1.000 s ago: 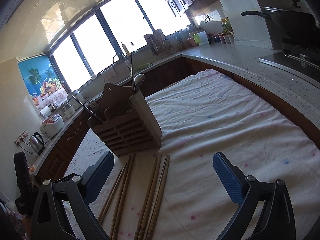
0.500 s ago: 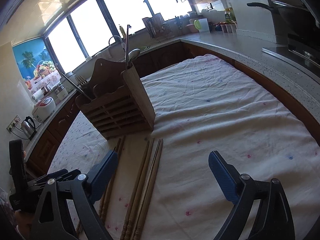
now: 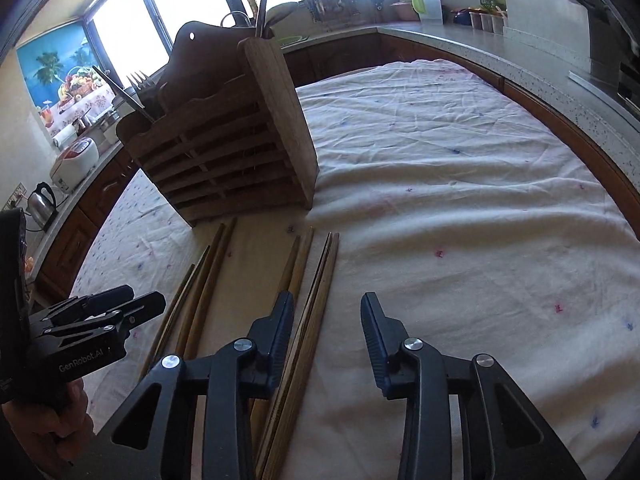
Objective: Organize utensils
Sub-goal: 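Grasp a wooden chopstick with the left tool while the right tool grasps another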
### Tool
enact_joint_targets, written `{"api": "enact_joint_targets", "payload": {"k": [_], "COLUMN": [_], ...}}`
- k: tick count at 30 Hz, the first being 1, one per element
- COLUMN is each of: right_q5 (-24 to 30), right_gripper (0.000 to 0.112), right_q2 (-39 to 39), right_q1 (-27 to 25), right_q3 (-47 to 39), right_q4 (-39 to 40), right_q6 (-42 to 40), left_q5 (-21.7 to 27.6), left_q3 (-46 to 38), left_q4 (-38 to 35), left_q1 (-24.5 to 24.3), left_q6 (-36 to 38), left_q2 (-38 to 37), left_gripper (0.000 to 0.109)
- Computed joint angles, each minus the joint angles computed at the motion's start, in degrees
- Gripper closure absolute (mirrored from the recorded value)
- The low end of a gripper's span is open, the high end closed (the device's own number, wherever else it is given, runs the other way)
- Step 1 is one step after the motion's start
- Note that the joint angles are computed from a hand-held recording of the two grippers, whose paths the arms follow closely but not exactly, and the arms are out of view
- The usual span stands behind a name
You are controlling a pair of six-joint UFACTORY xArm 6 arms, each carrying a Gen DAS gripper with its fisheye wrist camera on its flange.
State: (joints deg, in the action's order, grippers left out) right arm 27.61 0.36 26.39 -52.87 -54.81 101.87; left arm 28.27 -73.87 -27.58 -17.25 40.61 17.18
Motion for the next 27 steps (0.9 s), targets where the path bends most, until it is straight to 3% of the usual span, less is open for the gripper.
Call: {"api": "enact_joint_targets", "payload": {"k": [12, 15, 20, 24, 26, 27], "right_q5": [0.87, 0.11, -1.43, -0.75, -5.50, -5.25], "right_gripper": [0.090, 0.090, 0.094, 0.097, 0.095, 0.098], "right_q2": [3.25, 4.05, 3.58, 3.77, 2.90, 2.66], "right_q1": [-1.17, -1.91, -2.63, -2.51, -3.94, -3.98], "right_q3": [-3.30, -4.07, -3.10, -3.53, -1.64, -1.34], "right_q4": [3.24, 3.83, 3.75, 4.60, 2.78, 3.29], "right_q6": [-6.04, -7.51, -7.73, -8.22, -4.59, -4.72], "left_q5": [1.65, 1.80, -0.64, 3.21, 6.24, 7.03], "left_q3": [-3.60, -3.89, -2.80, -5.77, -7.74, -8.41], "left_q4": [-3.00, -4.17, -0.40, -0.07, -1.23, -1.11], "left_q1": [0.06, 0.42, 0.09, 0.72, 1.64, 1.88], "left_q6": [3.92, 5.67, 6.10, 3.32, 2.99, 2.58], "left_q2": [2.83, 3.10, 2.34, 3.22, 3.84, 4.07], "left_gripper": [0.052, 0.057, 0.062, 0.063, 0.064, 0.065]}}
